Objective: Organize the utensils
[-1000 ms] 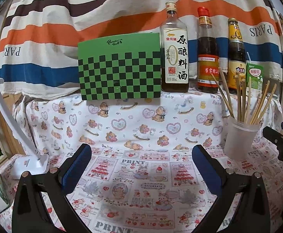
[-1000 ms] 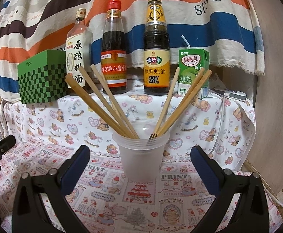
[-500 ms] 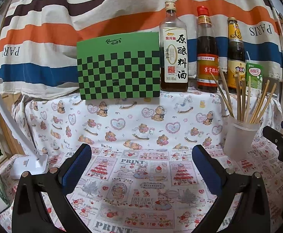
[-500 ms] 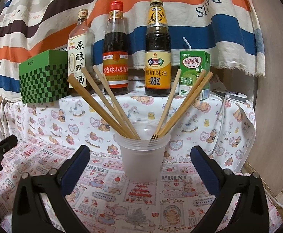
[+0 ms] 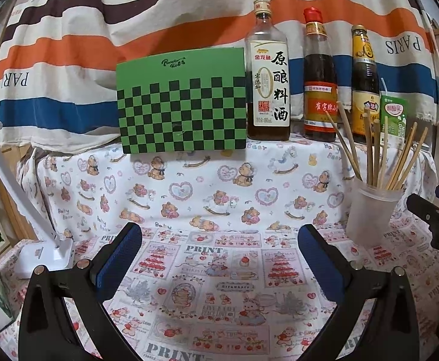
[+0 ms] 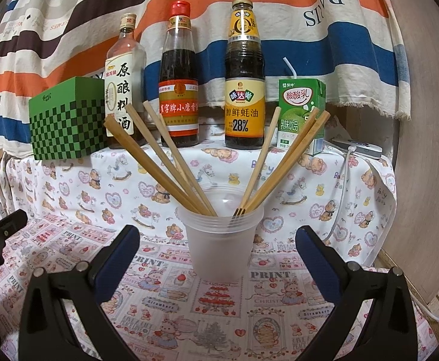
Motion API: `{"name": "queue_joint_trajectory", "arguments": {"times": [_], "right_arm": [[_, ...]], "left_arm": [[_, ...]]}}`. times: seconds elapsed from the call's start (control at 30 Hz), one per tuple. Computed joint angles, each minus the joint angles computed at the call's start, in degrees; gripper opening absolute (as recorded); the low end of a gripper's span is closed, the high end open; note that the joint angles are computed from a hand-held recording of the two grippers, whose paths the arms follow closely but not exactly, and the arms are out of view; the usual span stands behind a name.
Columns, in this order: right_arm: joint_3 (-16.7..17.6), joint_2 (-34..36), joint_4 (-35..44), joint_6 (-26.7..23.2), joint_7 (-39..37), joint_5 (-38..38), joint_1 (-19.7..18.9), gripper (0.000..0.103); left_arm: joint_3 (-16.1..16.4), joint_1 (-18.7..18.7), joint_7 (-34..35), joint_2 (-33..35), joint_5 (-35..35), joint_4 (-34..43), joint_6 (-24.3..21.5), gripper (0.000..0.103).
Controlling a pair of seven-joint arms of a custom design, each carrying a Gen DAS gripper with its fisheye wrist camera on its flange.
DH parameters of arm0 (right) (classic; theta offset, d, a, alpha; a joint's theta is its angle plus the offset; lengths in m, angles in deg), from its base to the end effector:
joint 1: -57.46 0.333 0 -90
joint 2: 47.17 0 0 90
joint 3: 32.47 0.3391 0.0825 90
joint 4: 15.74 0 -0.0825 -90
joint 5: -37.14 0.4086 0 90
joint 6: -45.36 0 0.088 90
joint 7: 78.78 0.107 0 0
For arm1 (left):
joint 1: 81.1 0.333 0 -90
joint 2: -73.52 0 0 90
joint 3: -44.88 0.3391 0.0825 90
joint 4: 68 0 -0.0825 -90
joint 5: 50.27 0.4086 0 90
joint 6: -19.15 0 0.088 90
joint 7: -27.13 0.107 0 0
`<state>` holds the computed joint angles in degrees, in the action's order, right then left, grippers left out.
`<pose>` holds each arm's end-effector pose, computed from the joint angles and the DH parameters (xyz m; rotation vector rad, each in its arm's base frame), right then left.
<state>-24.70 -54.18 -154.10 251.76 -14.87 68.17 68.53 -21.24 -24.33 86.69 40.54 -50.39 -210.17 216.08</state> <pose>0.5086 0.1073 0.5159 -1.5208 1.3303 -1.0316 0.4871 -0.1513 0.5160 -1.4700 1.3654 -0.9798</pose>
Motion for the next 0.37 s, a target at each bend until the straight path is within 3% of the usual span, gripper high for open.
{"name": "queue_joint_trajectory", "arguments": {"times": [0.37], "right_arm": [[-0.01, 0.06, 0.02, 0.09, -0.35, -0.30, 0.09, 0.103]], "left_arm": [[-0.04, 0.17, -0.30, 0.18, -1.12, -0.32, 0.88, 0.103]]}}
